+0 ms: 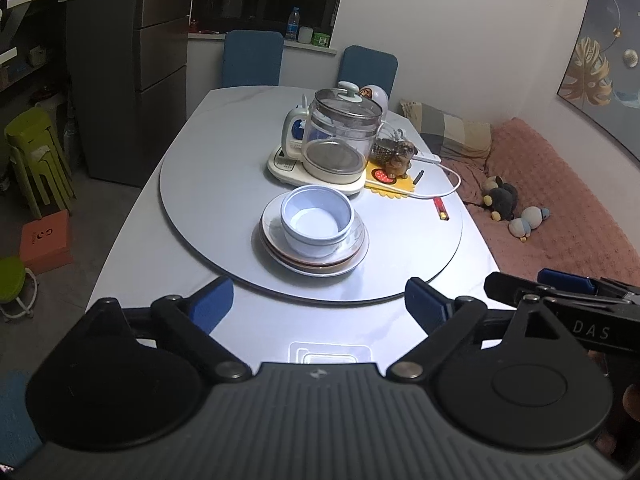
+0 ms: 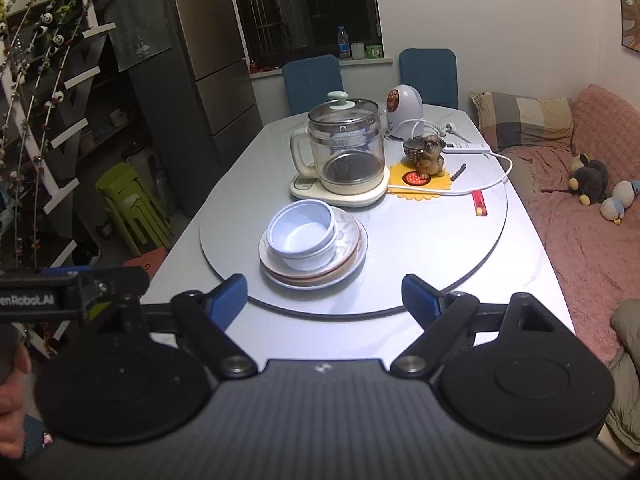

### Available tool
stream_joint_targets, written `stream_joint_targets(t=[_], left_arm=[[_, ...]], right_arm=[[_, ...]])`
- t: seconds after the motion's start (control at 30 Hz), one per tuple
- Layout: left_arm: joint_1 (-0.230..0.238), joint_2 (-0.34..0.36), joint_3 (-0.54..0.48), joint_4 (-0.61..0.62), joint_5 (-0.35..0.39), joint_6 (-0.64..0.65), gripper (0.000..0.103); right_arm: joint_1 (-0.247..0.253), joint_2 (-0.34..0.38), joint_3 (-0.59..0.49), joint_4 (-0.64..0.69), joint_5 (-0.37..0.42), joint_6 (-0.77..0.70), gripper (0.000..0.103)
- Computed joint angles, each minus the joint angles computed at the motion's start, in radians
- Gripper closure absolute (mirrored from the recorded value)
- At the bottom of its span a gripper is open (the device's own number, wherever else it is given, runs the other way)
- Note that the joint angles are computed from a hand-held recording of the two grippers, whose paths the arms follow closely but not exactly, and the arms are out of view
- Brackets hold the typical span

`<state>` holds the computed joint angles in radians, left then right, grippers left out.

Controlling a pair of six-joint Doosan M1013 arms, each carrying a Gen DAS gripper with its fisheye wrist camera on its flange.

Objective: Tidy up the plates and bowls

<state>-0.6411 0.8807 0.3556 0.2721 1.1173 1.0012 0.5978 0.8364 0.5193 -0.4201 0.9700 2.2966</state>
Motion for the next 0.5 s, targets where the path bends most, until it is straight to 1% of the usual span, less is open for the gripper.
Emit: stream_joint_targets(t=[0.2, 0.23, 0.5], left_arm=[[0.006, -0.024, 0.05, 0.002, -0.008, -0.029, 0.007], [0.007, -0.017, 0.037, 0.004, -0.001, -0.03, 0.007], [0.007, -0.025, 0.052, 0.007, -0.003, -0.036, 0.006]], right_arm=[[0.005, -0.008, 0.021, 0.019, -0.002, -0.013, 0.017], [0.005, -0.007, 0.018, 0.022, -0.001, -0.019, 0.017], [0.007, -0.001, 0.005, 0.015, 0.004, -0.024, 0.017]])
